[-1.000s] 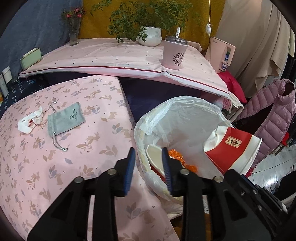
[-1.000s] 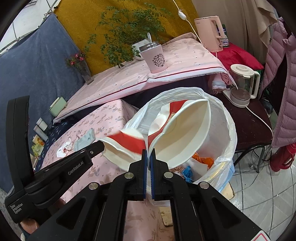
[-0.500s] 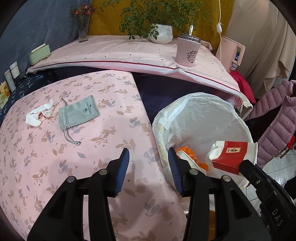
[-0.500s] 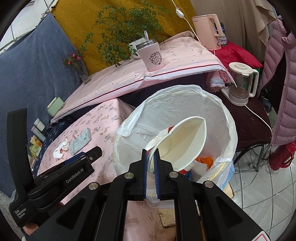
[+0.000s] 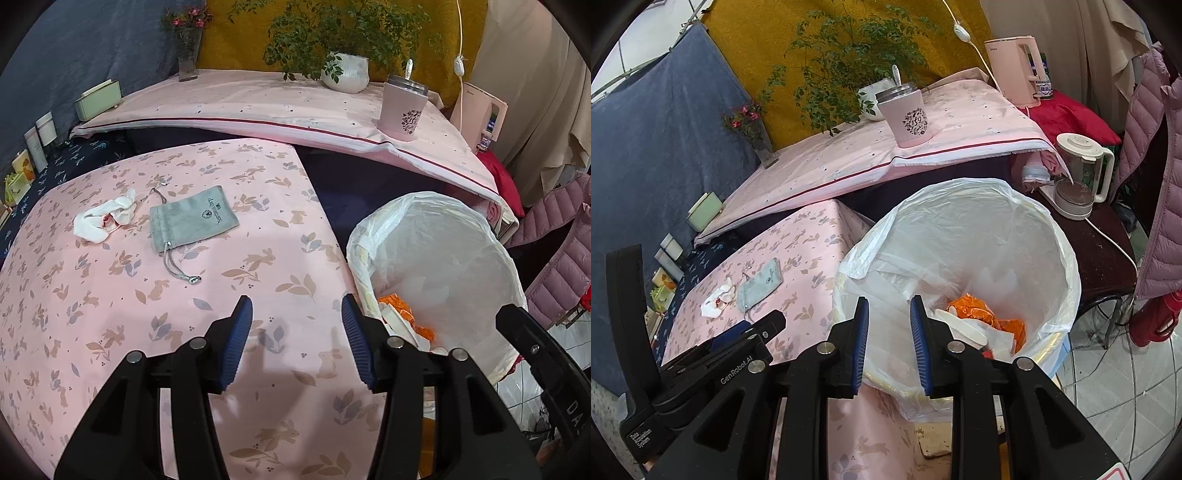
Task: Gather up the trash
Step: 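Move both tools back over the white cloth and grey pouch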
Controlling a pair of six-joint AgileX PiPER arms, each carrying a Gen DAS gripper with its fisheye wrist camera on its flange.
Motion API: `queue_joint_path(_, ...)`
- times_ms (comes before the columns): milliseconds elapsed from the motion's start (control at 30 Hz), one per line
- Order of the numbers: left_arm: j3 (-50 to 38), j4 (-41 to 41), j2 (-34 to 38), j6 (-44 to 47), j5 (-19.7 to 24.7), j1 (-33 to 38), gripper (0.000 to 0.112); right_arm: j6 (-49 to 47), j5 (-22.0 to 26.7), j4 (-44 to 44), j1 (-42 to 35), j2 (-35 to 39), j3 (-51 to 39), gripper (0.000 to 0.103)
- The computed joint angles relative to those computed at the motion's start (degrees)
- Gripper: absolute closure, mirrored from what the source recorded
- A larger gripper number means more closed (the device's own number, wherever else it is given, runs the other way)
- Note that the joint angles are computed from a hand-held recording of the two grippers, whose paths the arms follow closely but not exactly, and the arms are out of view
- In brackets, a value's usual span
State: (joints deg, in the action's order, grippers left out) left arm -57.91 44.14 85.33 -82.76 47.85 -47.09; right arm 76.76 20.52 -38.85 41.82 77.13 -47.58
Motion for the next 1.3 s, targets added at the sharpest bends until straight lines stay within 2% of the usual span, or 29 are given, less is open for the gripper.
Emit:
queue_joint_path(600, 7.7, 0.7, -7.0, -2.2, 0.5, 3.6, 0.064, 1.8, 3.8, -2.3, 7.6, 4.0, -5.2, 0.075)
queue_joint_path(733, 10.2, 0.7, -9.2, -2.1, 0.4, 5.5, 0.064, 2.1, 4.6, -2.7, 9.3, 5.5, -6.9, 0.069)
queue_joint_path(1033, 15.4, -0.4, -14.3, 0.8, -0.7, 12.1, 0.064, 1.0, 6.2, -2.3, 12.8, 10.1, -11.7, 0.066)
queue_joint_path(1100, 16.4, -0.6, -15.3, 1.6, -0.8, 13.8, 0.056, 0.1, 6.4, -1.5, 13.4, 11.4, -13.2, 0.065)
queue_joint_path(1300, 18.7, -1.3, -17.8, 5.2, -2.2, 20.9, 0.044, -2.9, 7.2, 0.5, 15.4, 16.0, -18.3, 0.062)
